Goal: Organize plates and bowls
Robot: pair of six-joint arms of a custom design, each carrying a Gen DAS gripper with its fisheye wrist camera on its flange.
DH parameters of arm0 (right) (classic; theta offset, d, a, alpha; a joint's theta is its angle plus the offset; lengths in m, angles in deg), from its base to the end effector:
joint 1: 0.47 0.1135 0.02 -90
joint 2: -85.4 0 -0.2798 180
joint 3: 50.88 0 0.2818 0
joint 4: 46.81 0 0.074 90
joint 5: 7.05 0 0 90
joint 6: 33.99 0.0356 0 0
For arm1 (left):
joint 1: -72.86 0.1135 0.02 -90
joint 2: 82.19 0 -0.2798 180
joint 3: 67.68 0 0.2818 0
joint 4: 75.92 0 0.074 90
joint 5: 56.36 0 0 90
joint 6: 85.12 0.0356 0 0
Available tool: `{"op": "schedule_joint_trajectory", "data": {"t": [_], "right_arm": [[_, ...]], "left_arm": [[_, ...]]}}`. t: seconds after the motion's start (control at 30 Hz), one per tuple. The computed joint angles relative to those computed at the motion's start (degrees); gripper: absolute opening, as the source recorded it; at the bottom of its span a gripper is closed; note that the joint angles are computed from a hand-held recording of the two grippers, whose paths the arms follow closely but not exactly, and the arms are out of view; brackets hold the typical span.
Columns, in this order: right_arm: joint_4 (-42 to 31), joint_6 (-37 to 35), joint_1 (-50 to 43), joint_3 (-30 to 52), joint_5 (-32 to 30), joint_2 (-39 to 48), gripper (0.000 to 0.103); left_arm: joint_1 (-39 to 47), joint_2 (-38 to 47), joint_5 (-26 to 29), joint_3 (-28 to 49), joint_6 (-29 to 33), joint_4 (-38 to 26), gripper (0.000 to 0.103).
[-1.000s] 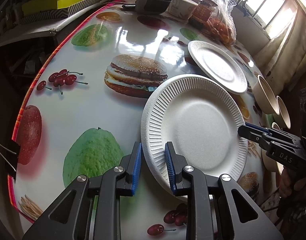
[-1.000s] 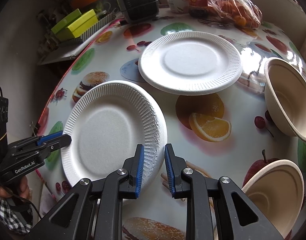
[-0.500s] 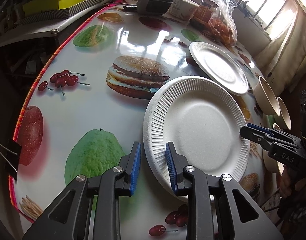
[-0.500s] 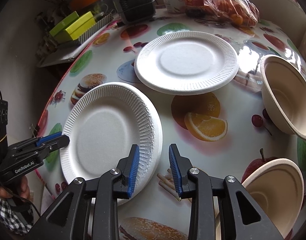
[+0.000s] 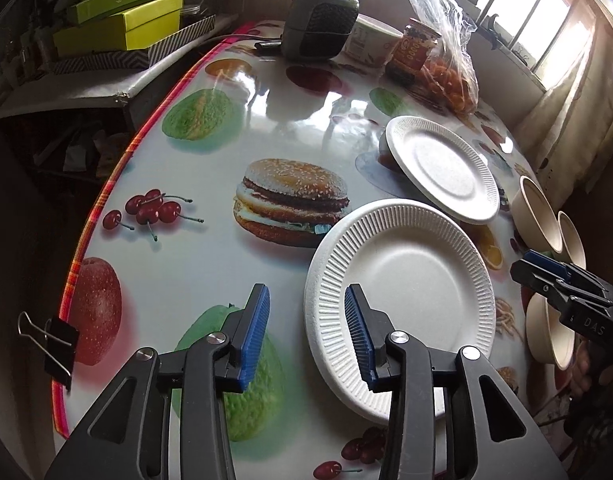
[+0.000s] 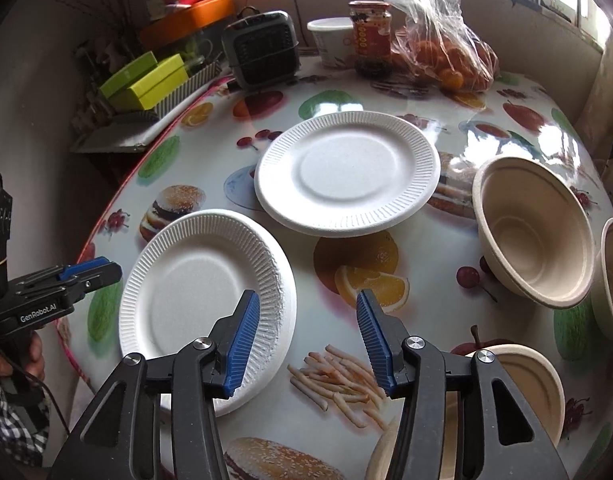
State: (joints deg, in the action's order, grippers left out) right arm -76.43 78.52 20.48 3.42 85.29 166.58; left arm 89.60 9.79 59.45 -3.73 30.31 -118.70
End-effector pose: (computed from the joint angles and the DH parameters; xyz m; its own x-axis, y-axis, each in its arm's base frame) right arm 0.2703 0.1019 0.1712 -0.8481 0.0849 -0.5229 -0.0125 0.9836 0.1799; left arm 0.3045 0.0754 0.1605 -0.8693 0.1422 -0.4734 0.2780 0.9326 -0.2302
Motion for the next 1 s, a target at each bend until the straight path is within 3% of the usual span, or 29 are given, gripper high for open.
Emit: {"op": "schedule_joint_trajectory", "data": {"t": [0.3,1.0], "right_arm": [[-3.6,-4.3,-7.9,2.9,-0.2,-3.0,0.052],[-6.4,-12.6,-17.6,13.6,-3.5,6.5,0.052]], "left_arm": [[-6.0,2.4,-0.7,6.4,-3.8,-1.0,0.041],[-16.4,9.6,-3.5,17.1,-11.1,-1.5,0.041]]}}
